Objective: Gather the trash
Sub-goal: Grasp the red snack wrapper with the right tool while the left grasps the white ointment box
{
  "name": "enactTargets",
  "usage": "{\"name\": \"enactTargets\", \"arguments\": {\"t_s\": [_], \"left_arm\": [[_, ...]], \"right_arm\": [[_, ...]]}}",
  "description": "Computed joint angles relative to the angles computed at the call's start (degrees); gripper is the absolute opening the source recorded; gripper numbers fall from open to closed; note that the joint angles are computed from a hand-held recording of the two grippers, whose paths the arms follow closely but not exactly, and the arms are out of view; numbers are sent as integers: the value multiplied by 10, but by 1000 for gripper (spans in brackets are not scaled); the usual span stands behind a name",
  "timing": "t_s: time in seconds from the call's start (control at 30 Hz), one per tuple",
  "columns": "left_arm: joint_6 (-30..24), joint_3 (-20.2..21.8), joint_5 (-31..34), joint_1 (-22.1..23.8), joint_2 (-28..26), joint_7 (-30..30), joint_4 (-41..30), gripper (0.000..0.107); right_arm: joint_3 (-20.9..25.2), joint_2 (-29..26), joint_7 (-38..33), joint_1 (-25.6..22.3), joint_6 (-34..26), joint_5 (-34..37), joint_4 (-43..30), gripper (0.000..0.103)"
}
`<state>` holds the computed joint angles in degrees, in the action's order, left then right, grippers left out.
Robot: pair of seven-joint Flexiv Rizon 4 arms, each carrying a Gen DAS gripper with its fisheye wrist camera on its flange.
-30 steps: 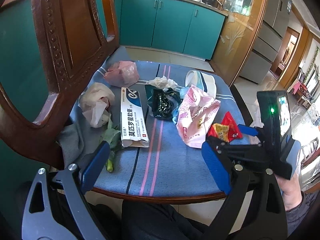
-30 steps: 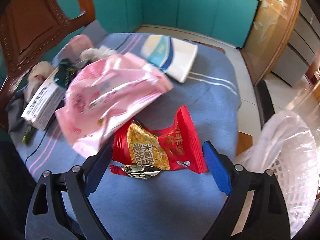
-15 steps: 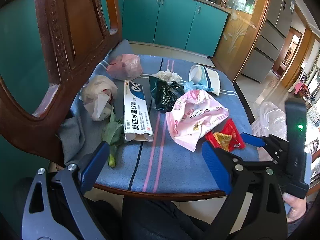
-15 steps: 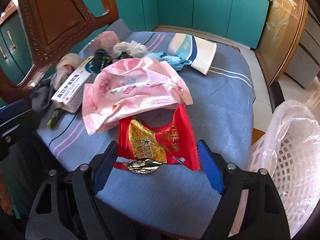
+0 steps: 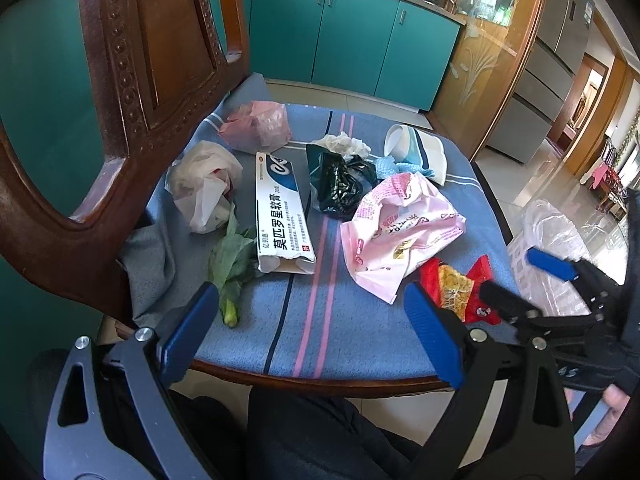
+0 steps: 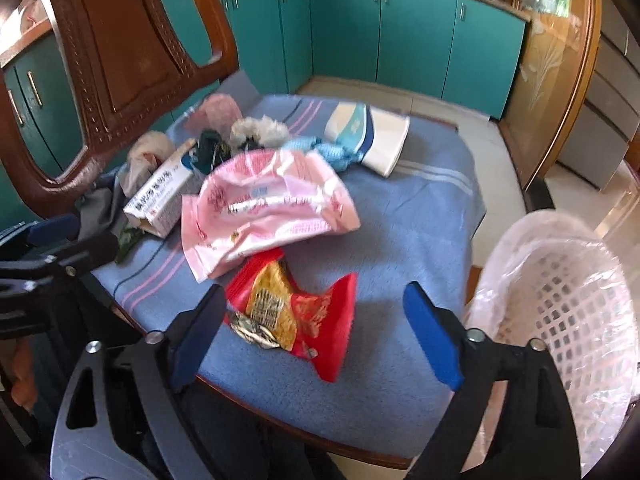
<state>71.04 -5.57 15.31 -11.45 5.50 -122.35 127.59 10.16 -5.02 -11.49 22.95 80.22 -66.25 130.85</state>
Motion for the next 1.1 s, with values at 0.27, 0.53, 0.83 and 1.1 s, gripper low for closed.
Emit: {"name": "enactTargets", "arguments": {"t_s": [0.27,0.53,0.83,1.1], "left_arm": [[12,2,-16,-4,9,29,22,95],[-1,-3,0,5,12,14,21,95],[-3,2,-9,9,8,15,25,95],[-3,8,-23,10,3,15,28,95]], "right_arm": [[9,27,56,-14,-62,-62,1,97],[8,-17,26,5,-47,-5,-26,97],[6,-59,-82,45,-58,83,-36,96],[8,-65,-131,61,-62,147,-28,44]]}}
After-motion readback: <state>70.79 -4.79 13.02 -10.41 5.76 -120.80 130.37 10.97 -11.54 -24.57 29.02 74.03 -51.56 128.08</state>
